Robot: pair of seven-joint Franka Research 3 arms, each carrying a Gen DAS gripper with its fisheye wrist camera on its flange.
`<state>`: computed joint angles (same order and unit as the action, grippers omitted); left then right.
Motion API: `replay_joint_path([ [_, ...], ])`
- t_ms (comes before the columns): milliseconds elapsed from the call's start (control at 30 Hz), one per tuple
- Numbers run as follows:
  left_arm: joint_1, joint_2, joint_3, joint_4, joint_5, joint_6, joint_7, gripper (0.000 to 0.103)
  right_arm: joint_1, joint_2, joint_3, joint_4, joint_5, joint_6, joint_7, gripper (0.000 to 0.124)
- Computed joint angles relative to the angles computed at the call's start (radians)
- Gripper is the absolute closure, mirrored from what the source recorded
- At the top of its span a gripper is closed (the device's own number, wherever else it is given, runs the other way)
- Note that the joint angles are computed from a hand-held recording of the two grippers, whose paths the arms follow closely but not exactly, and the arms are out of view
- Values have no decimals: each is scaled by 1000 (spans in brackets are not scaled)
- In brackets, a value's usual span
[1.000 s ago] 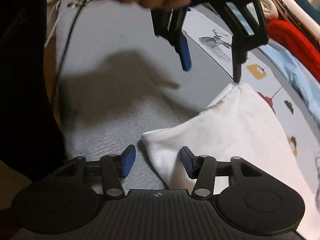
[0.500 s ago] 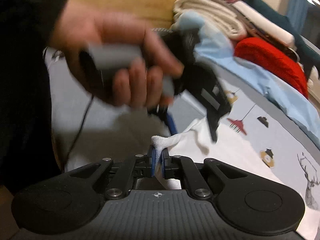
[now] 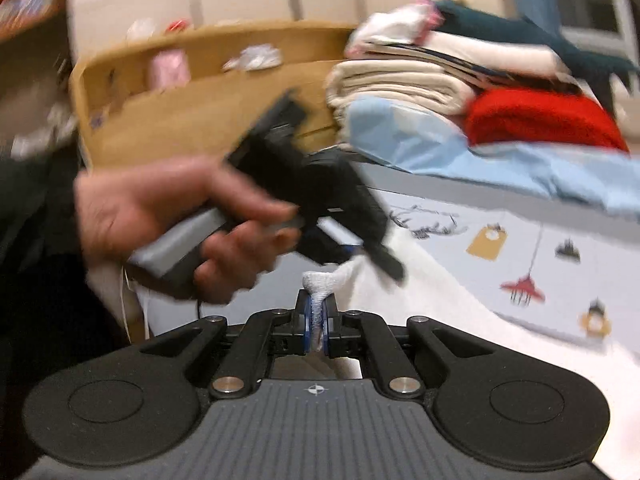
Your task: Fold small clothes
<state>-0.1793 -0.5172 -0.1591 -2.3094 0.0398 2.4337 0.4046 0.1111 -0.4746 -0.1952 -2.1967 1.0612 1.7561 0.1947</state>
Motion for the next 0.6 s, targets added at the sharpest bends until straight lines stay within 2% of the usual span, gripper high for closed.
replay_joint_path([
  [133, -2, 59, -27, 81, 32, -29, 5, 89, -30, 14, -8, 16, -20, 18, 80, 119],
  [233, -9, 128, -52, 151, 62, 10, 2, 89, -59, 11, -30, 16, -40, 39, 81, 119],
  [367, -33, 298, -91, 322, 118, 47, 22, 89, -102, 32, -60, 31, -52, 87, 66, 119],
  [533, -97, 527, -125, 559, 195, 81, 82, 89, -174, 59, -93, 42, -70, 165, 100, 120],
  [567, -114, 570, -130, 605, 215, 97, 97, 87, -190, 66, -98, 45, -69, 191, 111, 120],
  [600, -130, 608, -132, 645, 225, 111, 116, 81, -201, 72, -102, 47, -68, 215, 118, 120],
])
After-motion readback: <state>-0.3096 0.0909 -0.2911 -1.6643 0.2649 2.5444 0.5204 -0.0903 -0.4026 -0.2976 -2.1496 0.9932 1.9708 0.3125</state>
